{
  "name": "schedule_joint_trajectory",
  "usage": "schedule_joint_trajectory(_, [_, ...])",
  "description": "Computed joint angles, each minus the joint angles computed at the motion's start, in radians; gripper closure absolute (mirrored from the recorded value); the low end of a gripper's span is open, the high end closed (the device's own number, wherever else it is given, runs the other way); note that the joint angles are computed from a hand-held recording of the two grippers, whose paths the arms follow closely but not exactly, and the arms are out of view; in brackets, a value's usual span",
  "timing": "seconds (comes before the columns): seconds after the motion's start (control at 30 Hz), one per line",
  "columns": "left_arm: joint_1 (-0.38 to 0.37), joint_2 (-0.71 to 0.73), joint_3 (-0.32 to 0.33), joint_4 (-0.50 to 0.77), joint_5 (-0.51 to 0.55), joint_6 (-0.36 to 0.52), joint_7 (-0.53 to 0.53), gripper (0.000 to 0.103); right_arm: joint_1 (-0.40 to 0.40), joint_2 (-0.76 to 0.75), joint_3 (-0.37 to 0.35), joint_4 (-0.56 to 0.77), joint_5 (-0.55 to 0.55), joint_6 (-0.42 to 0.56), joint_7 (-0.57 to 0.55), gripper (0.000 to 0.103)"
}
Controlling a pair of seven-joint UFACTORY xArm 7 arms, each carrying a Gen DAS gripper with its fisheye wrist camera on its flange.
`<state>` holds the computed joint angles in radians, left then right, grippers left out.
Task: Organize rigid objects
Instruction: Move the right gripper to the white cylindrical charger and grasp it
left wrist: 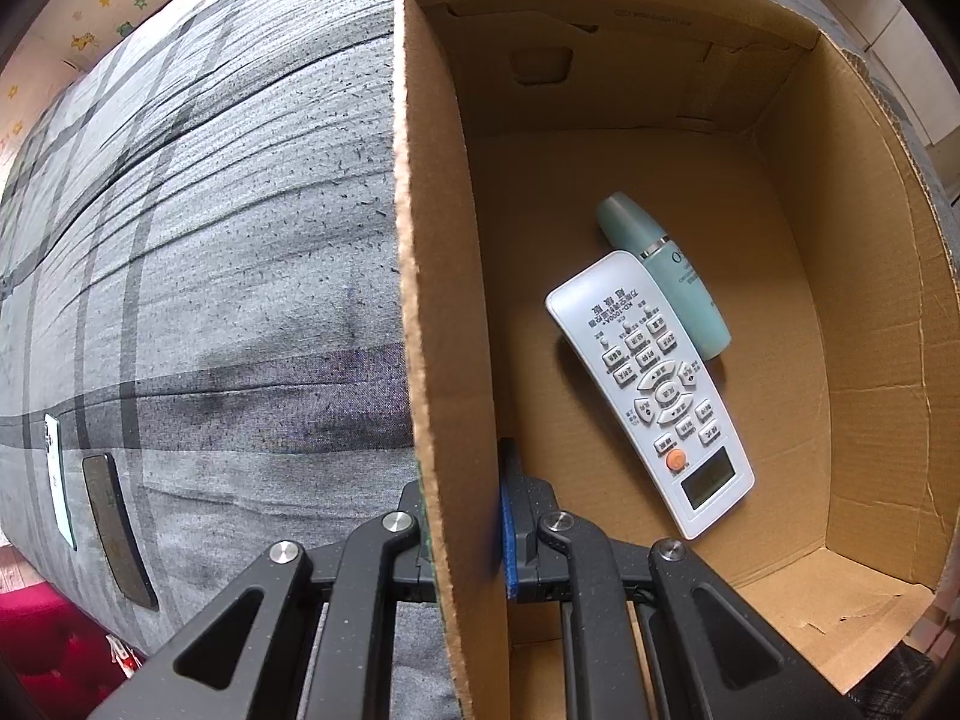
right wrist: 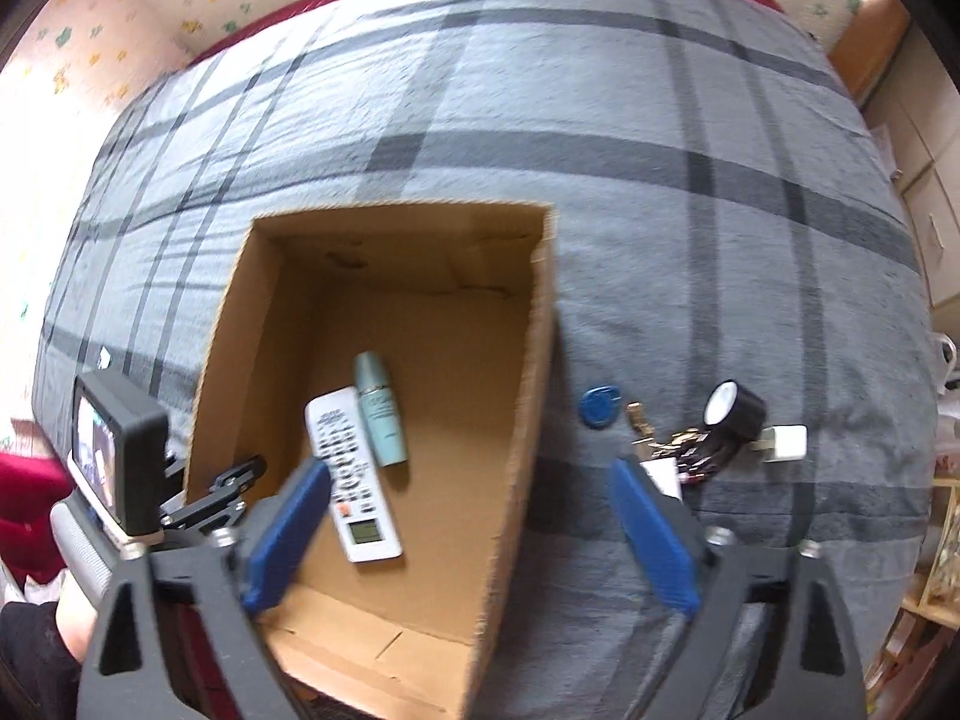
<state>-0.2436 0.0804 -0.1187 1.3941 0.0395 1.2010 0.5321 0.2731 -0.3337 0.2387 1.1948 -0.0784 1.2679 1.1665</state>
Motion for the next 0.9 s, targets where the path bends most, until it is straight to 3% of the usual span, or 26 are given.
schedule_joint_trajectory(0.37, [-0.006,0.007,-0.002,0.007,0.007,0.004,-0.008,0.091,-0.041,-0.157,-0.009,-0.156,0.003,0.108,0.045,0.003])
schedule_joint_trajectory(0.9, [-0.013,0.020,-0.004,0.025,0.016,0.015,-0.017,0.091,-0.060,-0.234,-0.044,-0.402,0.121,0.026,0.015,0.003])
